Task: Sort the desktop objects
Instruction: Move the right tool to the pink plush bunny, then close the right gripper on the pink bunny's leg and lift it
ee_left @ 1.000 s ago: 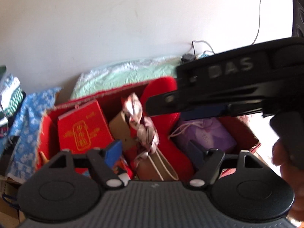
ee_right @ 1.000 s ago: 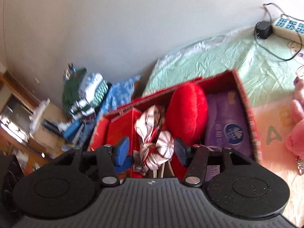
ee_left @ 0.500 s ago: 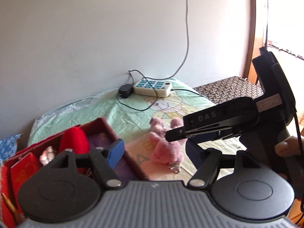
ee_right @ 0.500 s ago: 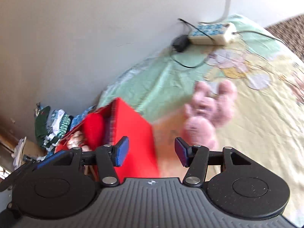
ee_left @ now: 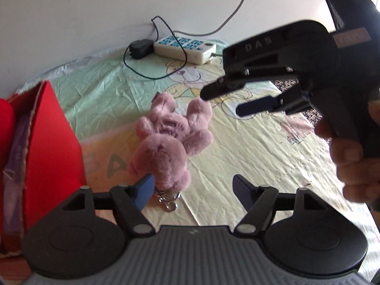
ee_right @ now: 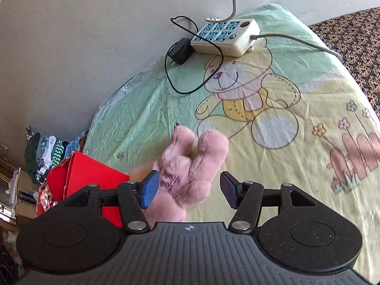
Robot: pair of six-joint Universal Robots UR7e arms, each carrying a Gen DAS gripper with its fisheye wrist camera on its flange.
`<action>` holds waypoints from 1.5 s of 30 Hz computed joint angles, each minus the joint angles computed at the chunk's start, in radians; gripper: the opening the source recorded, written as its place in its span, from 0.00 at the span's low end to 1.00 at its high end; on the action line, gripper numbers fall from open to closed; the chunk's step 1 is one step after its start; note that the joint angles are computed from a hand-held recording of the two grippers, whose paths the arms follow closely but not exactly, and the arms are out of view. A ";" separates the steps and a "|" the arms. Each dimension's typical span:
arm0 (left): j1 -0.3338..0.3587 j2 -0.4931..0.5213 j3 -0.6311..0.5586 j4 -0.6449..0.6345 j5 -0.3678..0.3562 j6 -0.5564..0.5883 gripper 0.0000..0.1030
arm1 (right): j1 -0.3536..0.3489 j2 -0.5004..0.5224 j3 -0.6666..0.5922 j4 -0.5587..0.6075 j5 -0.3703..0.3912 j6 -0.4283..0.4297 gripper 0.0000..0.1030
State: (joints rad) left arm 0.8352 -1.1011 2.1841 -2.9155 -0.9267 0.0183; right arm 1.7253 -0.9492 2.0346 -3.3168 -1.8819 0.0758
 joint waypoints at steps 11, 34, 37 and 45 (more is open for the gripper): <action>0.005 0.119 -0.056 0.018 0.159 -0.099 0.68 | -0.030 0.163 -0.214 0.075 -0.053 -0.139 0.53; 0.033 -0.051 -0.007 0.093 -0.074 -0.150 0.77 | -0.055 -0.246 0.198 0.285 0.135 -0.034 0.35; 0.021 -0.037 0.000 0.074 -0.115 -0.135 0.79 | -0.056 -0.251 0.203 0.155 0.113 -0.097 0.48; 0.025 0.063 -0.031 0.065 -0.162 -0.151 0.71 | -0.097 -0.162 0.050 0.330 0.079 -0.348 0.53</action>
